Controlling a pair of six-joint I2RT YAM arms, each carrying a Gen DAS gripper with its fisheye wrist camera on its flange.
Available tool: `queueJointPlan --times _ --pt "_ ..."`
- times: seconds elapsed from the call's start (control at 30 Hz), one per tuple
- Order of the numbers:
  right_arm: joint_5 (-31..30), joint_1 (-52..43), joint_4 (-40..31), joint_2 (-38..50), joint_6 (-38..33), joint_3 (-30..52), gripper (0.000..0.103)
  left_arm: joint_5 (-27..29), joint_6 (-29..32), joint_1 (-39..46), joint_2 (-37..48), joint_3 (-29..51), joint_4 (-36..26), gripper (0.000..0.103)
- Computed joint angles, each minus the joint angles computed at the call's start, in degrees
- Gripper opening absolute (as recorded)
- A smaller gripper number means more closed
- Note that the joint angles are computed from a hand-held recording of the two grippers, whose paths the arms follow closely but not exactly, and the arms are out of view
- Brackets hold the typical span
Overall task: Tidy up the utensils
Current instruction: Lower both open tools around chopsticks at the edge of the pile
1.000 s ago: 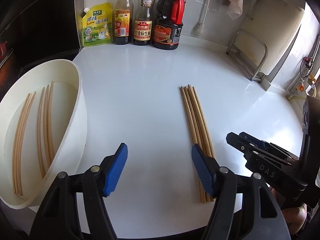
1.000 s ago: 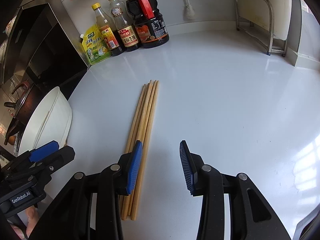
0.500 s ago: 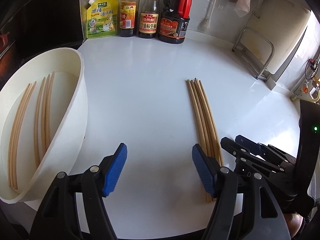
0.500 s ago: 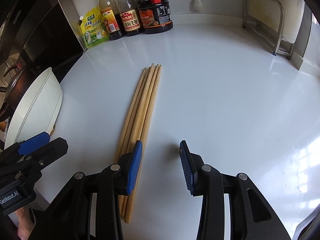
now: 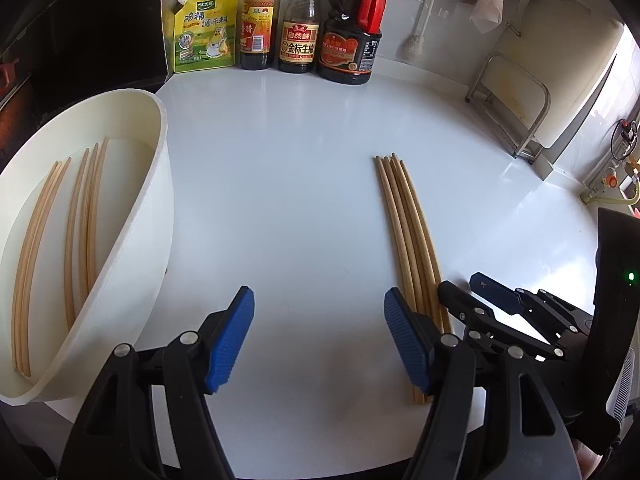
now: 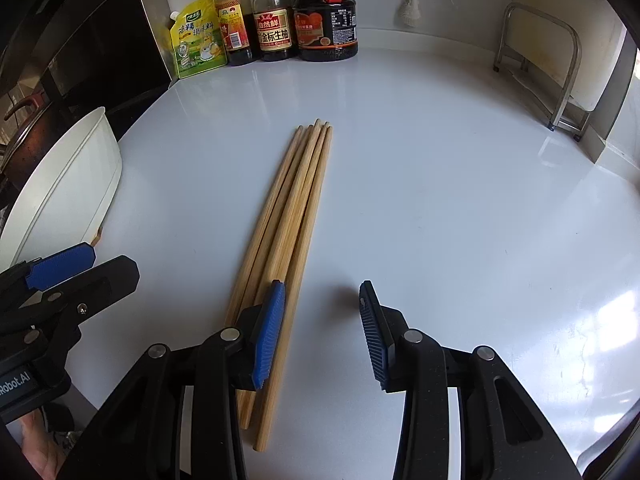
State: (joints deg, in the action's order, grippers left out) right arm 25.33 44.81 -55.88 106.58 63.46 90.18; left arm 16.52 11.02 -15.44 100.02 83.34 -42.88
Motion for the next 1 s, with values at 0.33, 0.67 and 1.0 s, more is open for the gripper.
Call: queueJointPlan --times 0.33,0.67,1.0 --pt "1.35 -0.65 0.23 -3.47 1.27 -4.67 0.037 -1.19 -0.72 -2.99 0.38 -1.75 1.86 0.066" --pt "2.28 -1.11 1.42 -8.34 3.38 -10.83 0.037 -3.45 -1.57 -5.95 2.51 -1.76 3.22 0.066" --pt "2.25 -1.44 4.75 -11.36 3.27 -14.3 0.037 -5.31 -2.11 -7.67 3.66 -2.01 4.38 0.067"
